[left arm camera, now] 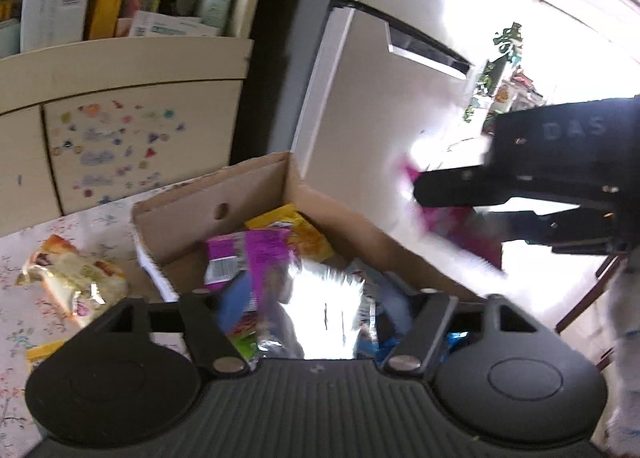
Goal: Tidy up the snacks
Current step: 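Open both grippers to drop the silver and Ameria packs into the box, then move both open grippers back over the last snacks on the table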
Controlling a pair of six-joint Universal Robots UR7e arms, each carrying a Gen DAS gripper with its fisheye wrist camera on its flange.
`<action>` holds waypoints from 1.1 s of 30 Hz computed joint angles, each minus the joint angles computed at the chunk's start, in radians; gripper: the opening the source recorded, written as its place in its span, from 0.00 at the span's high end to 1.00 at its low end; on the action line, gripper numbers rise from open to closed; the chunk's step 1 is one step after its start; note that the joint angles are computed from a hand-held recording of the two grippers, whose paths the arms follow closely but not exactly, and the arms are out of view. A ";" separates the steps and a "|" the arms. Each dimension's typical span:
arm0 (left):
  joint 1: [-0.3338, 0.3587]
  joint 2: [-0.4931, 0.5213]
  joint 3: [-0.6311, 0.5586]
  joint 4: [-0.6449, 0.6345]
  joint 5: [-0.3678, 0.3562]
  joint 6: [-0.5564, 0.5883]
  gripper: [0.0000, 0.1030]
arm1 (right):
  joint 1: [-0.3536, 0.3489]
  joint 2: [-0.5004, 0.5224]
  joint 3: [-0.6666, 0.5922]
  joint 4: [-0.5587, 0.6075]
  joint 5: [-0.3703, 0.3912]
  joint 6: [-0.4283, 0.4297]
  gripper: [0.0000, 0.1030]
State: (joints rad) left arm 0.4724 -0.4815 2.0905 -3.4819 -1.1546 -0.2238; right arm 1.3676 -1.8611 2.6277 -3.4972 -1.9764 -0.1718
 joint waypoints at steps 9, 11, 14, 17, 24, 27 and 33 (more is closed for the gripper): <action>0.008 -0.031 0.019 -0.026 0.046 -0.032 0.15 | -0.012 -0.015 0.003 0.014 0.019 0.030 0.31; 0.013 -0.044 0.023 -0.011 0.065 -0.040 0.15 | -0.012 -0.014 0.001 0.025 0.027 0.031 0.31; 0.018 -0.064 0.034 0.009 0.097 -0.048 0.14 | -0.010 -0.009 -0.002 0.034 0.038 0.027 0.29; 0.027 -0.093 0.045 0.040 0.131 -0.063 0.14 | -0.005 -0.002 -0.003 0.044 0.056 0.017 0.28; 0.062 -0.174 0.075 0.073 0.219 -0.083 0.12 | 0.025 0.036 -0.007 0.045 0.083 -0.022 0.24; 0.081 -0.200 0.084 0.093 0.258 -0.095 0.11 | 0.039 0.055 -0.008 0.044 0.085 -0.027 0.23; 0.121 -0.224 0.093 0.161 0.292 -0.134 0.11 | 0.063 0.081 -0.014 0.065 0.108 -0.037 0.22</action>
